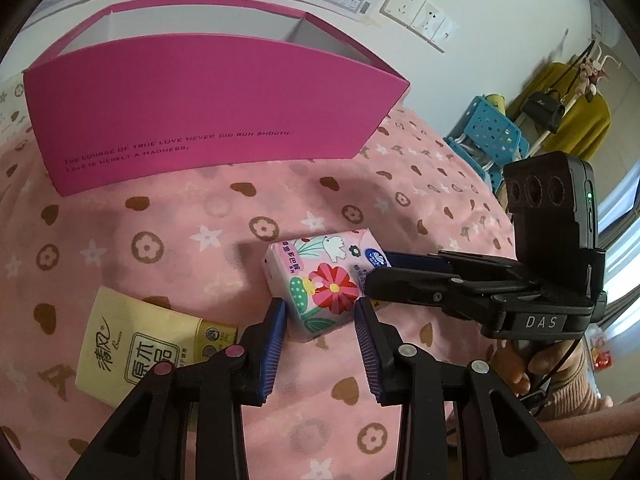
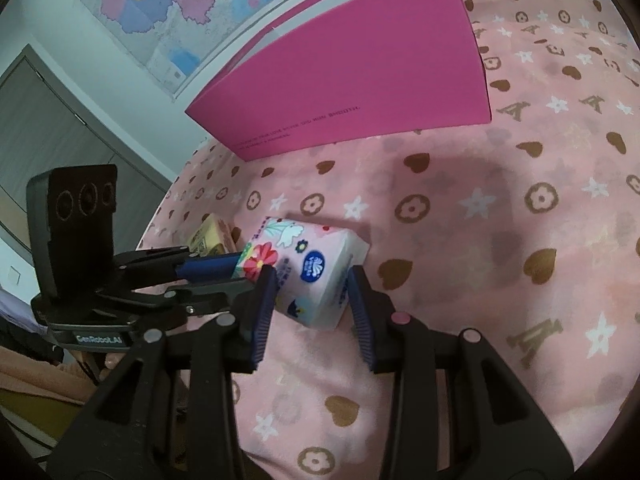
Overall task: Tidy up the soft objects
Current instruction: 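Carry the floral tissue pack into the magenta box and open the right tool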
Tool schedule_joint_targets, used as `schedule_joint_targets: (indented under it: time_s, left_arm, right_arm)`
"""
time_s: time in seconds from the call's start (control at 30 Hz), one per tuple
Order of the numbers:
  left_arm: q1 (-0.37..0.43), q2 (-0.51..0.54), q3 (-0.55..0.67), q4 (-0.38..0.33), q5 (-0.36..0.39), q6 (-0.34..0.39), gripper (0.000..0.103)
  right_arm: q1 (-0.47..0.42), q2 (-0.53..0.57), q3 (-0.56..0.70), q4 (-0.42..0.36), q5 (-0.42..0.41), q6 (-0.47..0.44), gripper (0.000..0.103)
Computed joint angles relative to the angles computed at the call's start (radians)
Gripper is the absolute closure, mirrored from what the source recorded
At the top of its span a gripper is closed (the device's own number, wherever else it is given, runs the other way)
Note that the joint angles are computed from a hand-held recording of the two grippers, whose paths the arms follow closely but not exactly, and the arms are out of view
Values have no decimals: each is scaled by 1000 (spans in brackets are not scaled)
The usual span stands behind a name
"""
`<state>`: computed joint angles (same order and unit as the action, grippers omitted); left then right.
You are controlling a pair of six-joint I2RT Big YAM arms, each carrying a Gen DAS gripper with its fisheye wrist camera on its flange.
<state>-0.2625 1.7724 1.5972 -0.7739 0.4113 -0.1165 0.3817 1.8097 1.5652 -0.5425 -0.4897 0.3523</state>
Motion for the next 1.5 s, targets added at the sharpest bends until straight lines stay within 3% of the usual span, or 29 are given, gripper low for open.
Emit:
schedule_joint_targets:
  time_s: [1.03,1.5]
  left_arm:
    - [-9,-40,15,51,-32,25,68]
    - [-5,-24,88,47,-62,44,68]
  right_arm:
    - [-2,-68,-7,36,54,-42,64]
    - [-8,-59,46,45,62,-51,64]
